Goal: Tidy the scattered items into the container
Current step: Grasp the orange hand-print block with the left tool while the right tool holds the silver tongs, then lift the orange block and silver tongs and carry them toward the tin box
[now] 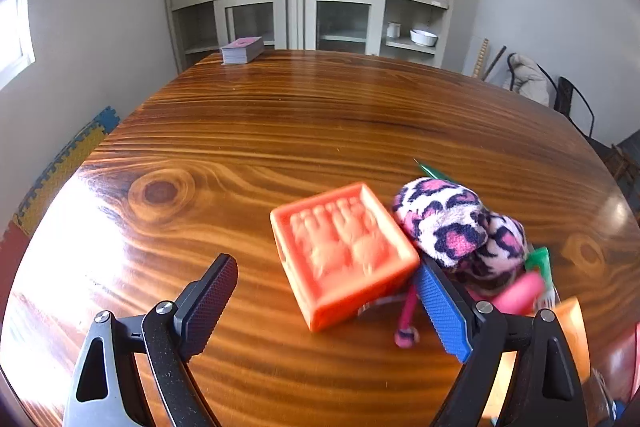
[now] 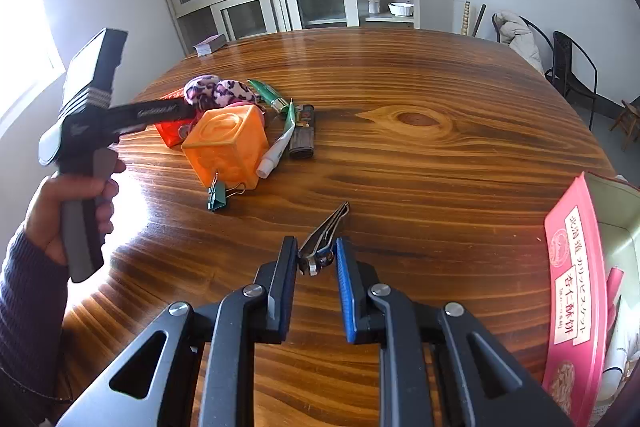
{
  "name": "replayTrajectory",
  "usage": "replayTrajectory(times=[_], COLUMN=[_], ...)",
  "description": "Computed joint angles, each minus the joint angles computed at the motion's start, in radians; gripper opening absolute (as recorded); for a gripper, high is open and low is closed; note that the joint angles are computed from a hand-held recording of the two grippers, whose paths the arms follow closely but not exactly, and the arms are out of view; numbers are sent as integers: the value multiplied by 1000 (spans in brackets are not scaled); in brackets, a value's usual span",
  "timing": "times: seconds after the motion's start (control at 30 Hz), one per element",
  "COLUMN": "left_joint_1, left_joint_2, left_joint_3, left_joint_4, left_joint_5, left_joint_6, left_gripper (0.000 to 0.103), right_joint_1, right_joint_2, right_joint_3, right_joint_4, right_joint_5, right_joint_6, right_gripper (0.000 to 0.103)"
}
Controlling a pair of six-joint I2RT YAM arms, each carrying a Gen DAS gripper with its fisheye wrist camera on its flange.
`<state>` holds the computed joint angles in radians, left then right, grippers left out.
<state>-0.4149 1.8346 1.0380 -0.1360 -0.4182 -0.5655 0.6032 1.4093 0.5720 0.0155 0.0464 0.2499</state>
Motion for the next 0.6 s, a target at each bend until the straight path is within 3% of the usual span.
replayTrajectory(times=[0.23,0.3,0.33,0.6], left_joint_1=[49,51,56,84], left_joint_2=[34,15,0,-143], left_joint_3=[-1,-24,-39,-168], left_joint_4=[31,44,52,62], left_joint_5=[83,88,108,153], left_joint_6=[-10,4,3,-41], left_gripper=[91,80,60,55], right_joint_1=[-6,-5,-4,-1], right_joint_2=[14,16,16,-30], right_joint_3=[3,2,0,-20], right_joint_4=[6,10,12,23], right_joint_5=[4,8,10,15], right_joint_6=[-3,-3,-3,1], right_gripper=[21,21,21,21])
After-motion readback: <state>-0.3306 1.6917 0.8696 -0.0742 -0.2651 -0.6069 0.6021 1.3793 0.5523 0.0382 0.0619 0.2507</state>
